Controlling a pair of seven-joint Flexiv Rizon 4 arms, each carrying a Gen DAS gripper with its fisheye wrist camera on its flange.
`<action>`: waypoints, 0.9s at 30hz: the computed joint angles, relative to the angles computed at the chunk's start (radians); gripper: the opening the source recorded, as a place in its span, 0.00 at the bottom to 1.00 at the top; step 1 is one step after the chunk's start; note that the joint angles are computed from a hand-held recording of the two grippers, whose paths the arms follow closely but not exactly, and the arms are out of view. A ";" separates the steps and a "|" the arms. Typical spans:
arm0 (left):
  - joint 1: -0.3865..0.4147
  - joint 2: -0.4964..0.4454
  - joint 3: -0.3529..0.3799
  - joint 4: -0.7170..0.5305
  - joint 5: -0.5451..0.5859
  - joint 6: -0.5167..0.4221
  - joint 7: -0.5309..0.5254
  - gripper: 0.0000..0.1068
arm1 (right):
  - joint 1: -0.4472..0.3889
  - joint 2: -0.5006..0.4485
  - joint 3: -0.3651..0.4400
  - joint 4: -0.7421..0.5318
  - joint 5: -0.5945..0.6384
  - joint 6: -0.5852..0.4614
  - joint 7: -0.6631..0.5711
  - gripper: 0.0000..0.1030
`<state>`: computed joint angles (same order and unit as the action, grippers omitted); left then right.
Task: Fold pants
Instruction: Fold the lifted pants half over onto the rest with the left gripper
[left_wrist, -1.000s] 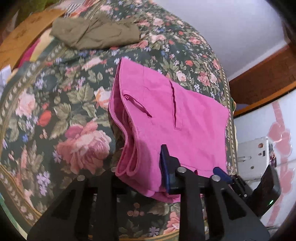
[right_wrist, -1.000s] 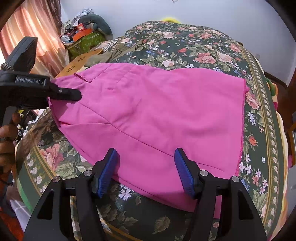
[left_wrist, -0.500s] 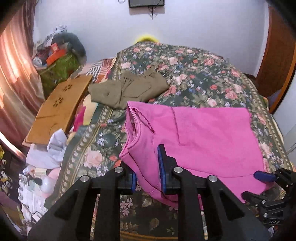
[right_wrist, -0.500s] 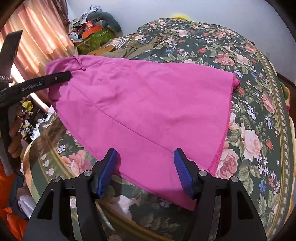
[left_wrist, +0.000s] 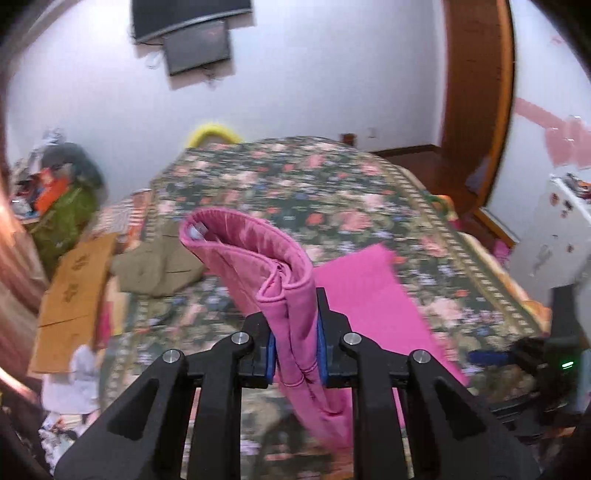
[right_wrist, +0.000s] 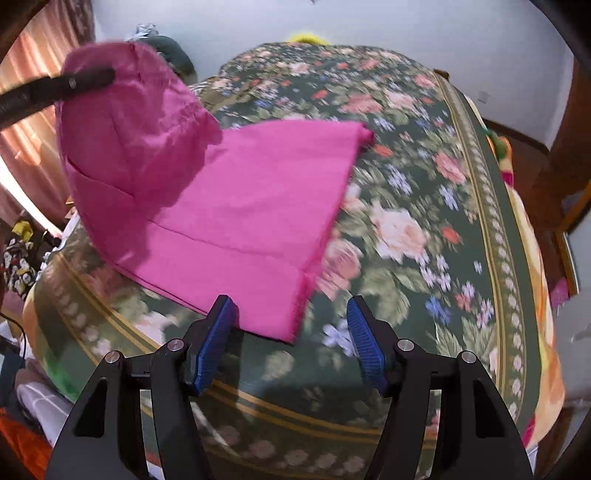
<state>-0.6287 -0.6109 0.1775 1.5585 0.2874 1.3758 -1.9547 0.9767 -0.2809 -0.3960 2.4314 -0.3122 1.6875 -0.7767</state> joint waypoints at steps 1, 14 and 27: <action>0.021 -0.002 -0.038 -0.002 -0.019 -0.004 0.027 0.15 | -0.051 -0.004 0.046 0.000 -0.008 0.015 0.011 0.58; 0.190 -0.139 -0.397 -0.065 -0.426 -0.178 0.384 0.14 | -0.073 -0.018 0.116 -0.002 0.172 0.068 -0.093 0.58; 0.124 -0.158 -0.330 -0.115 -0.436 -0.300 0.408 0.45 | -0.033 -0.007 0.086 -0.001 0.203 0.048 -0.095 0.58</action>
<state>-0.5047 -0.7688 -0.1524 1.4434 -0.1489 1.0757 -1.5470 0.9438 -0.2878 -0.3104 2.4307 -0.1087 1.7358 -0.8713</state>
